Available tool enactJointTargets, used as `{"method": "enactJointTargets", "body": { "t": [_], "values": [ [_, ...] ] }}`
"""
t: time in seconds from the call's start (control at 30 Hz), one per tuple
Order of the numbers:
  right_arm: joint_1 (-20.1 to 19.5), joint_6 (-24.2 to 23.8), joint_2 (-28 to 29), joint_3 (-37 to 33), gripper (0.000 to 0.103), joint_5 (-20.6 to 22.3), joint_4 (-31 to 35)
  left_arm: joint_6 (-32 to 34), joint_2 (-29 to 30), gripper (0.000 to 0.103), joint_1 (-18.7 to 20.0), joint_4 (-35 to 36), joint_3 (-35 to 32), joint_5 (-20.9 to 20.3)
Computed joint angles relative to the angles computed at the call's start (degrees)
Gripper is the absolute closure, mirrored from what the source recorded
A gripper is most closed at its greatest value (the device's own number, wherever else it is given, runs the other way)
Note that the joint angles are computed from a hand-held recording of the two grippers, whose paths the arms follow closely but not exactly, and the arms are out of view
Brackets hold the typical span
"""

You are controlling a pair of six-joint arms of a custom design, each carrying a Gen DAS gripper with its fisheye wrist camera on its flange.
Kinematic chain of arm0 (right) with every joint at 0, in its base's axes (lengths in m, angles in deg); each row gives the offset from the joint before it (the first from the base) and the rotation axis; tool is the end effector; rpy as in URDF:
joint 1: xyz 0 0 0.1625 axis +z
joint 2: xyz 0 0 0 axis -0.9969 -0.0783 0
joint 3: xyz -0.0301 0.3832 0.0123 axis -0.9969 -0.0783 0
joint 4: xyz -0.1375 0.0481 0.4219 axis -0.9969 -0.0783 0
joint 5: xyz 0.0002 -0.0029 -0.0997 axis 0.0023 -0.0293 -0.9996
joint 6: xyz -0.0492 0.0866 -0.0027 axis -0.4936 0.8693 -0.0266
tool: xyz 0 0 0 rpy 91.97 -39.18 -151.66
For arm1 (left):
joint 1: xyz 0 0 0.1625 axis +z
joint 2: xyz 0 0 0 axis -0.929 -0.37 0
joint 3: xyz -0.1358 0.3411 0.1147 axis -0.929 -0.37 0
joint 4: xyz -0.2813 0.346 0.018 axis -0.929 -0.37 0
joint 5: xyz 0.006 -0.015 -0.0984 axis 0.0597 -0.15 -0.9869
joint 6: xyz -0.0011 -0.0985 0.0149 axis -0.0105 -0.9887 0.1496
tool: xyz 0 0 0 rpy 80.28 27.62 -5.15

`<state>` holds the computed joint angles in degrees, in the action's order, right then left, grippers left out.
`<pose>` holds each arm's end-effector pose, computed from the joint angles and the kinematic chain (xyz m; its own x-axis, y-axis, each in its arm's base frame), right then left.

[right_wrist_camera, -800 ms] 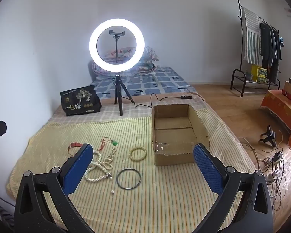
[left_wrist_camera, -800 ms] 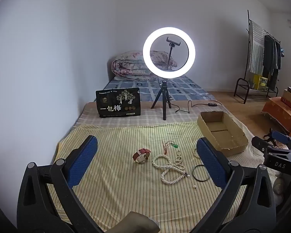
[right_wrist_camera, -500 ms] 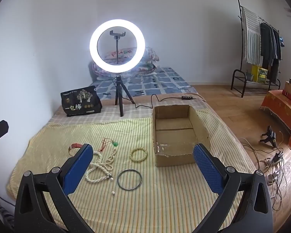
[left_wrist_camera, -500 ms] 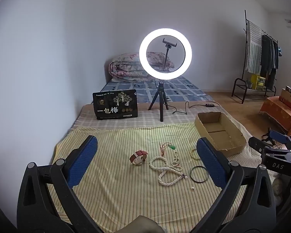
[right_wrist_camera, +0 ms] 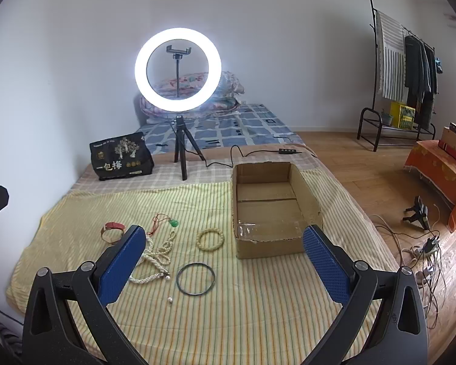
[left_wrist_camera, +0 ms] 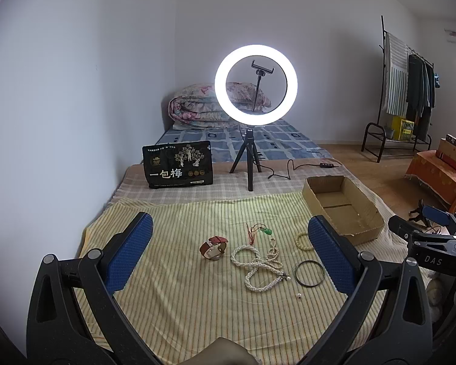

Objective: Organize jewelry

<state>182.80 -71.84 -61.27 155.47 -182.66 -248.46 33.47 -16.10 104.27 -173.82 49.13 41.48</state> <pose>0.1769 -0.6978 0.4640 -0.7449 -0.0027 0.6671 -0.5604 0.5452 -0.6235 -0.5098 -0.6451 0.1905 -0.7203 0.0273 -0.6932 0.6315 0.4394 -0.6389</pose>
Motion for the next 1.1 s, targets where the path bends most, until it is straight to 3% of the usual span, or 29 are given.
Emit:
{"method": "enactJointTargets", "body": {
  "t": [0.77,1.1],
  "values": [
    [-0.45,-0.15,-0.42,0.79,0.0,0.38,-0.27,-0.37,0.89,0.0,-0.17,2.55,-3.03,-0.25],
    [-0.38,-0.17,-0.24,0.72,0.0,0.26,-0.17,-0.02,0.35,0.0,-0.19,0.53,-1.16,0.0]
  ]
}}
